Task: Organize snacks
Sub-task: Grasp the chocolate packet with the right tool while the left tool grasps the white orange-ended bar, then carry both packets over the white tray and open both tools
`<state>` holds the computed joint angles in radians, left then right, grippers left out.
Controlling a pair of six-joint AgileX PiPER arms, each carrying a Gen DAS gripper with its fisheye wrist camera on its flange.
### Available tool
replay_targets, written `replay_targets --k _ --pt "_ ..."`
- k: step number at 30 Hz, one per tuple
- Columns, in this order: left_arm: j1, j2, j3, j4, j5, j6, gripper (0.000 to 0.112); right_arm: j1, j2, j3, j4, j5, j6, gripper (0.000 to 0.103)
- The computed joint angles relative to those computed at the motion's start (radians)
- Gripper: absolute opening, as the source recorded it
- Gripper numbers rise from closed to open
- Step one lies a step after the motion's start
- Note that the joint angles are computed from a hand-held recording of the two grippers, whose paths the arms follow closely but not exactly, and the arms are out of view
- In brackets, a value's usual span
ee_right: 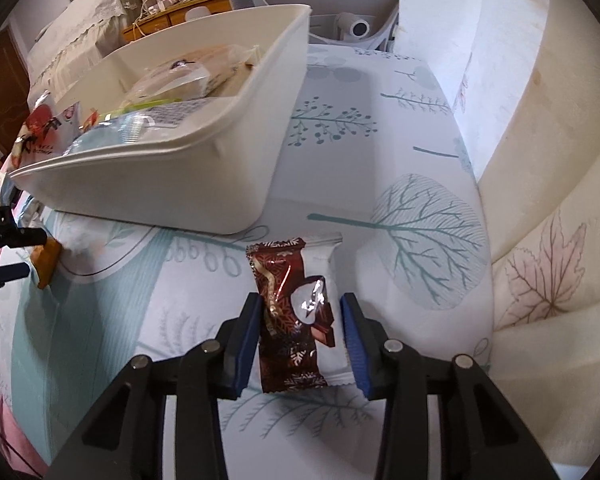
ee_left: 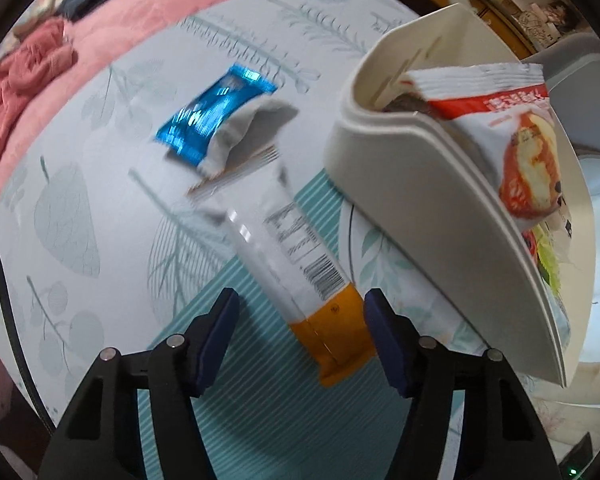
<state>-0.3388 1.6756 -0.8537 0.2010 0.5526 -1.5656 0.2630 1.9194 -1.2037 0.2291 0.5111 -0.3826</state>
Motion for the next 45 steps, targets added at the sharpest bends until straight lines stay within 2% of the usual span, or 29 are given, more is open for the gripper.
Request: replay_targets --k 3,7,13,16,17,20,25,29,32,36,41,45 --pt "0.016 -0.043 0.066 -0.009 -0.056 -0.022 0.064 -0.003 -0.018 0.017 0.025 0.002 -0.030 0.040" --pt "0.032 -0.065 0.094 0.012 -0.068 -0.036 0.064 -0.007 -0.022 0.018 0.041 0.009 -0.053 0.040" --pt "0.093 -0.034 0.078 -0.019 -0.062 0.039 0.065 -0.001 -0.052 0.043 0.037 0.017 -0.057 0.040" --pt "0.108 0.000 0.032 -0.024 -0.013 0.072 0.065 0.005 -0.069 0.049 0.030 0.027 -0.048 0.040" --pt "0.107 0.013 0.010 -0.023 0.014 0.076 0.063 0.007 -0.068 0.045 0.028 0.032 -0.044 0.040" --pt "0.087 0.043 -0.045 -0.007 0.084 0.066 0.046 0.018 -0.085 0.053 0.020 0.041 -0.027 0.040" --pt "0.120 -0.005 0.009 -0.076 0.054 0.162 0.037 0.043 -0.109 0.061 0.030 0.068 -0.011 0.040" --pt "0.154 -0.020 0.016 -0.160 0.074 0.297 0.033 0.084 -0.125 0.063 0.047 0.091 -0.008 0.040" --pt "0.177 -0.047 0.023 -0.209 0.109 0.365 0.033 0.118 -0.131 0.057 0.076 0.106 -0.021 0.040" --pt "0.203 -0.150 0.075 -0.252 0.155 0.441 0.033 0.177 -0.137 0.037 0.097 0.123 -0.021 0.040" --pt "0.269 -0.267 0.068 -0.287 0.267 0.567 0.033 0.257 -0.149 0.006 0.108 0.127 -0.013 0.040" --pt "0.278 -0.331 -0.027 -0.280 0.392 0.631 0.033 0.314 -0.154 -0.031 0.105 0.120 0.019 0.040"
